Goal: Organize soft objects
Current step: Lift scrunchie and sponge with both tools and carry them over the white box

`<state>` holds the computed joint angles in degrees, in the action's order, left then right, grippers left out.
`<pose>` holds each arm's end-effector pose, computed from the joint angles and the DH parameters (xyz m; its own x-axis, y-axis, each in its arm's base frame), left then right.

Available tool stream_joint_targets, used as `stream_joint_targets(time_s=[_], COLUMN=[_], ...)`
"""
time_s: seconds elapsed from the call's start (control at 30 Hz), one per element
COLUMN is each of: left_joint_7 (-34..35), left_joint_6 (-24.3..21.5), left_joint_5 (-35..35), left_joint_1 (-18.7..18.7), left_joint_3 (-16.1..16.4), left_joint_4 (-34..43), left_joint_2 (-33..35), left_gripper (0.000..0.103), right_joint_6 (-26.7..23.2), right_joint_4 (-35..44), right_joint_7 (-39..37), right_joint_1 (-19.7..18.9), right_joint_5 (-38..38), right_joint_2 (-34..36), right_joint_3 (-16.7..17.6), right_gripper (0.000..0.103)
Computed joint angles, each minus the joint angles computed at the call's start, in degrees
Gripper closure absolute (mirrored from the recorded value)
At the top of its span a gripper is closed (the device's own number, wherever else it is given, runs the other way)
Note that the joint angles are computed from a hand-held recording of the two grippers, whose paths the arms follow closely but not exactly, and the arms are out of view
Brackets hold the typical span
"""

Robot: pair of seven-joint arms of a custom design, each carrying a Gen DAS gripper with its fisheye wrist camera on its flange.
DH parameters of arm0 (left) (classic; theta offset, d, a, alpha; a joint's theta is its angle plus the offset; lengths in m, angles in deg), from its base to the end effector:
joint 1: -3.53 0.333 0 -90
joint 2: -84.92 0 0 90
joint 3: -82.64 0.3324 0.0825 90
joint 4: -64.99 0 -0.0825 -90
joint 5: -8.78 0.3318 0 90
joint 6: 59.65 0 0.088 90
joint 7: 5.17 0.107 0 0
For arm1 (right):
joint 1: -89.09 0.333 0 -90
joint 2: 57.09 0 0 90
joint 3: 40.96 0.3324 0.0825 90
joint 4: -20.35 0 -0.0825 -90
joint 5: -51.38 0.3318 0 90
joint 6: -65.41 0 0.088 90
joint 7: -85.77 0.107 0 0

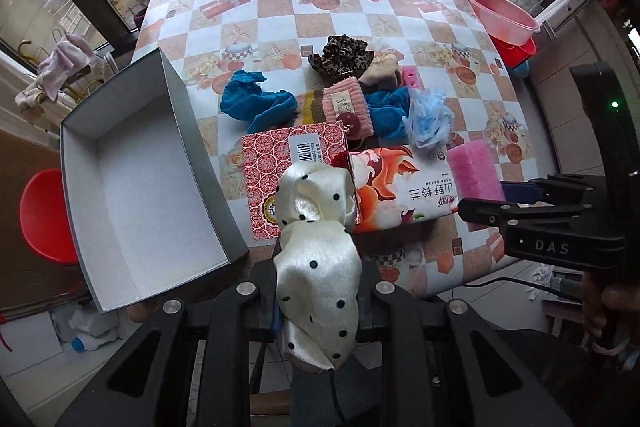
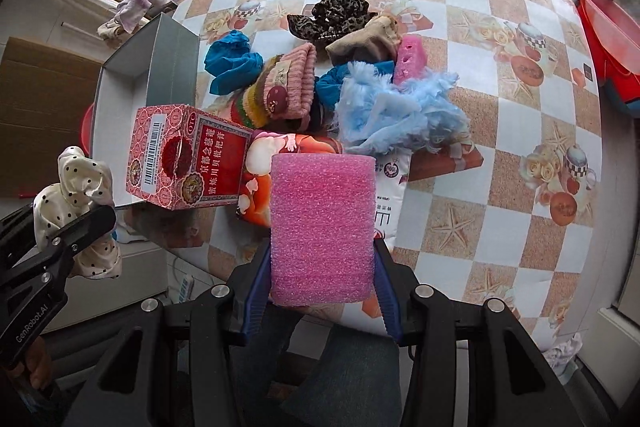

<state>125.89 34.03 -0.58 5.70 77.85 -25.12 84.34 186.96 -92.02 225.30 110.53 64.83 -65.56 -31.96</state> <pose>0.5045 -0.0398 0.6524 -0.6898 -0.7201 0.0750 -0.7211 0.6740 -0.1602 0.4159 0.2627 0.5990 -0.3789 -0.8556 -0.3527 -0.9086 0.4164 -0.0338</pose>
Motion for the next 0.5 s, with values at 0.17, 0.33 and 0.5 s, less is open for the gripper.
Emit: stream_joint_targets(time_s=[0.17,0.33,0.5], left_joint_7=[8.34,13.18,12.77], left_joint_6=[-3.01,-4.94,-6.28], left_joint_5=[-1.78,-4.01,-6.10], left_joint_1=[2.11,5.27,8.67], left_joint_3=[1.34,1.99,2.08], left_joint_4=[3.58,8.39,13.36], left_joint_2=[2.11,5.25,8.98], left_gripper=[0.077,0.077,0.077], right_joint_6=[0.12,-1.19,-5.83], right_joint_4=[2.38,8.72,18.60], right_joint_7=[9.54,16.85,19.03], right_joint_1=[1.65,4.17,7.05], right_joint_5=[-2.19,-6.55,-11.87], right_joint_2=[1.76,5.91,11.57], right_joint_3=[2.37,3.23,2.48], right_gripper=[0.054,0.054,0.054])
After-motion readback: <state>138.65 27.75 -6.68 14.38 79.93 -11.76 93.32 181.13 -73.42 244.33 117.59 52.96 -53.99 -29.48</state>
